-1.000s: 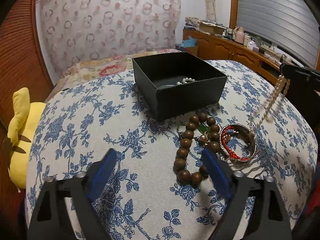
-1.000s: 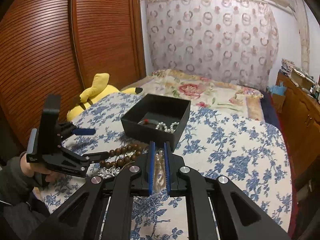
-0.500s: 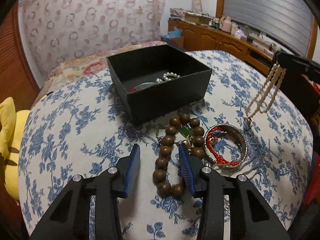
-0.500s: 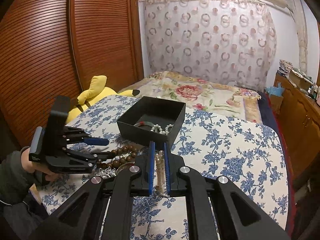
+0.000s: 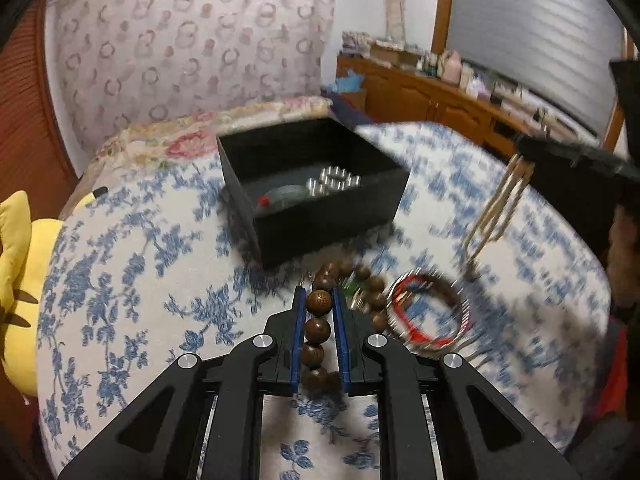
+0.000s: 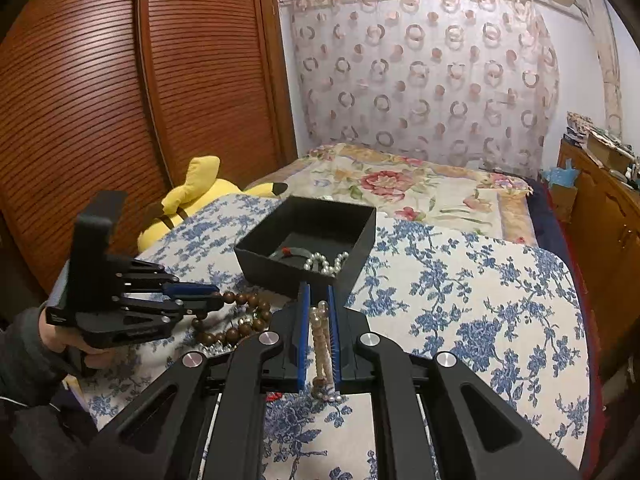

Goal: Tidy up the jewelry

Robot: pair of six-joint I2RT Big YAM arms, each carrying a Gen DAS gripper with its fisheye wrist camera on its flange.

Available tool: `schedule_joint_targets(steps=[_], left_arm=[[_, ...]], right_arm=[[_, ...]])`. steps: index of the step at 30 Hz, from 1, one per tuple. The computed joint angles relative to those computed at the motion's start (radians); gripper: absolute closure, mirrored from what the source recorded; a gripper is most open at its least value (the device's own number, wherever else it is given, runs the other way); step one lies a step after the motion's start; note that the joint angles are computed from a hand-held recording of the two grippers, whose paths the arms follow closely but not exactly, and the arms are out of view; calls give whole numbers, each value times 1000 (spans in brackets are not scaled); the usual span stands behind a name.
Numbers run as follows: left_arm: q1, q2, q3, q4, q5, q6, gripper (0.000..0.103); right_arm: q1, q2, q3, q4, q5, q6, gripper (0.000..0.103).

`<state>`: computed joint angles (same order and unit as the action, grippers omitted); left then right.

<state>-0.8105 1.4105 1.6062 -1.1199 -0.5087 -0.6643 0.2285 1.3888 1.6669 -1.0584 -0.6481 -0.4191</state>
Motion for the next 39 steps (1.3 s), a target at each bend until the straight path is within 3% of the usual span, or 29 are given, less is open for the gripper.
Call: schedule_joint_targets(steps=[11,21,29,39], left_arm=[[-14,26,167,-10,-84,30,91],[33,82,325,-31,-127,82,91],[106,143,386,-48,-89,102,91],[193,162,321,-20,12,71,91]], right_arm=[[7,61,158,-45,-90,-18,93],[30,175,337,-115,-123,-54,93],[68,285,488,-147,-111,-58,93],[117,415,622,-220,-54,-85,93]])
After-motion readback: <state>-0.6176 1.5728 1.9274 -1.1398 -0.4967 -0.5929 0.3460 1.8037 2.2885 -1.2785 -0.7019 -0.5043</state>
